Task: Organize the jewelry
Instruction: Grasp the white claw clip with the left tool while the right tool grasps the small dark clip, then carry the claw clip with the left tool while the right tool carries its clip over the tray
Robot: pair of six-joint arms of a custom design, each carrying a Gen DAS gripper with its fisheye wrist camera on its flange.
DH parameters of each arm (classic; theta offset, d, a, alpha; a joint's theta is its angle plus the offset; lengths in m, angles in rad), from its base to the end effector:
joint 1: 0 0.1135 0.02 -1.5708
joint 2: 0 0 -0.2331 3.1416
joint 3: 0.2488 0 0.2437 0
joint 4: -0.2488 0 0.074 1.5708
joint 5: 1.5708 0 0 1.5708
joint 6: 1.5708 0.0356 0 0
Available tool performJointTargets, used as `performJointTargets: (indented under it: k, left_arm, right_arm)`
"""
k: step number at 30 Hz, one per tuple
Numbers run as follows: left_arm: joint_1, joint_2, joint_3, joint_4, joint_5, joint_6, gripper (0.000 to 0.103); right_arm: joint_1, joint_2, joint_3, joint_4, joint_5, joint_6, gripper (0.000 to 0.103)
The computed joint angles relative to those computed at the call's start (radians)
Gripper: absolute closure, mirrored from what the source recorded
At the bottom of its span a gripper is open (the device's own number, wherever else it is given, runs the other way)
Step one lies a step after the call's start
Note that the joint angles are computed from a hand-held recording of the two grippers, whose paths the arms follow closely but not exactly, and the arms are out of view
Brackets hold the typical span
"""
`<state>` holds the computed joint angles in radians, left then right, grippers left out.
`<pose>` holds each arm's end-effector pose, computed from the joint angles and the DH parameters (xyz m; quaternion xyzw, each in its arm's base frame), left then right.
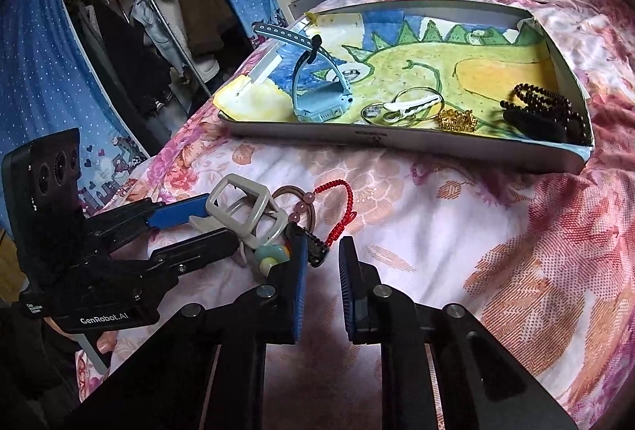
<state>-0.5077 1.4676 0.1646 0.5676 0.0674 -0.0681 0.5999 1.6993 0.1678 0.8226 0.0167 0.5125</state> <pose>0.1715 -0.0981 0.0600 0.2125 0.8885 -0.1446 0.3800 0.1673 0.1137 0.0397 -0.0362 0.9078 0.2141 0.3588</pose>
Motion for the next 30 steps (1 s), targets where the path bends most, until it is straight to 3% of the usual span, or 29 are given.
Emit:
performJointTargets:
  k: [4, 10, 23, 30]
  left_arm:
    - [0.0, -0.001, -0.006, 0.01, 0.002, 0.0, 0.053]
    - [0.01, -0.041, -0.037, 0.024, 0.0, -0.02, 0.053]
    - [0.044, -0.16, -0.098, 0.048, -0.007, -0.061, 0.053]
    - [0.047, -0.273, -0.053, -0.031, -0.064, -0.106, 0.053]
  right_arm:
    - [0.007, 0.01, 0.0, 0.01, -0.001, -0.003, 0.097]
    - [0.039, -0.032, -0.023, 0.019, 0.044, -0.015, 0.1]
    - [-0.003, -0.322, -0.135, -0.053, 0.145, -0.052, 0.1]
    - [-0.076, -0.465, -0.135, -0.125, 0.166, -0.091, 0.1]
